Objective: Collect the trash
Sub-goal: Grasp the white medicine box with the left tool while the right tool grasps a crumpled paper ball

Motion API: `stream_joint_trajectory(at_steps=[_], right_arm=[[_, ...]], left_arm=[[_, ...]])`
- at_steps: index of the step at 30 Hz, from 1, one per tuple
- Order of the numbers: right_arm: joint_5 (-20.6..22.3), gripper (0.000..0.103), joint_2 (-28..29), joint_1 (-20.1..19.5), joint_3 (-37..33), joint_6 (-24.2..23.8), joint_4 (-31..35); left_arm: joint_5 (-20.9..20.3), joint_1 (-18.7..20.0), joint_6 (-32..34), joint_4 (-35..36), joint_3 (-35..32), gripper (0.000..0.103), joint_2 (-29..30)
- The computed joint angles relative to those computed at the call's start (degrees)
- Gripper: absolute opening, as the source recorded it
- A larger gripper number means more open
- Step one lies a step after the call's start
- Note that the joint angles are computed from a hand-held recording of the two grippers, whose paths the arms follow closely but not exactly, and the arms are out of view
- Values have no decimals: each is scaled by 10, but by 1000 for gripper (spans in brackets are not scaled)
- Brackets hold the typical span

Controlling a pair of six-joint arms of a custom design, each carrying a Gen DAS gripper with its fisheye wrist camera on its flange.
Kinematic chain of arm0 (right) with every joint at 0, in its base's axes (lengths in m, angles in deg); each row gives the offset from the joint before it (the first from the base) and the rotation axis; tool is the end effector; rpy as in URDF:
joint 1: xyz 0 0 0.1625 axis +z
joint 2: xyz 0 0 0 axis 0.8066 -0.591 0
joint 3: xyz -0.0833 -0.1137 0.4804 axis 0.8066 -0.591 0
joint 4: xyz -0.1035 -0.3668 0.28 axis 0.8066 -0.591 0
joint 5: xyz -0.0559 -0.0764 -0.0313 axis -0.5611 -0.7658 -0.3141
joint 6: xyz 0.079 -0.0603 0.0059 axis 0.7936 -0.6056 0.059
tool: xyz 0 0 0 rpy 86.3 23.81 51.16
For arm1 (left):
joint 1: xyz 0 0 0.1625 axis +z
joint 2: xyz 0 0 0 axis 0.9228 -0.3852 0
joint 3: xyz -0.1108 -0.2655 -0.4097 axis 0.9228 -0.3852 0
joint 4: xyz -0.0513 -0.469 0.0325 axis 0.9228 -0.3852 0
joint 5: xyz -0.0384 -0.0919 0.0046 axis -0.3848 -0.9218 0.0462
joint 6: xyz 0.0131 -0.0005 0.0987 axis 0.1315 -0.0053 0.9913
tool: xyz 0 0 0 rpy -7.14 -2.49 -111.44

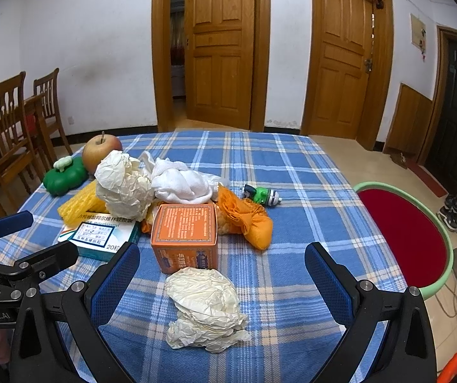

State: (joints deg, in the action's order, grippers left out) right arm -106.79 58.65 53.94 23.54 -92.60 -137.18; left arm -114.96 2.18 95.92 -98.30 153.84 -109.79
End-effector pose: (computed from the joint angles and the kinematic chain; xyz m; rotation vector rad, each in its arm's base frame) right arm 0.3936 -0.8688 -0.0418 1.2950 -2.3316 0.7865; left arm -0.0531 -0.7644 0.3353 -0.1035 2.0531 -1.1863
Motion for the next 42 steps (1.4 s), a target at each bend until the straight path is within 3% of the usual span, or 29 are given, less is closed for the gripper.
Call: stream_joint_trajectory(at_steps=[5, 12, 18, 25, 28, 31, 36, 42], right_arm=[[69, 102, -26, -20, 10, 51, 51], [65, 103, -35, -28, 4, 72, 59], [83, 102, -42, -35, 4, 71, 81], [77, 102, -45, -35, 9, 55, 74], [71, 103, -43, -36, 2, 59, 84], [60, 102, -37, -36, -7, 57, 93], [56, 102, -35, -35, -11, 58, 104], [66, 102, -39, -34, -9, 45, 137]], left_arm=[[10, 1, -25, 37, -6, 101, 1], [48, 3, -164, 186, -46, 101, 14], [48, 5, -213, 236, -64, 101, 23], [64, 13, -267, 348, -116, 101, 47], [44, 15, -252, 321, -116, 101, 49], [34, 14, -256, 302, -110, 91, 45], [-5, 16, -270, 277, -82, 90, 20], [-2, -10, -266, 209, -18, 90, -18]])
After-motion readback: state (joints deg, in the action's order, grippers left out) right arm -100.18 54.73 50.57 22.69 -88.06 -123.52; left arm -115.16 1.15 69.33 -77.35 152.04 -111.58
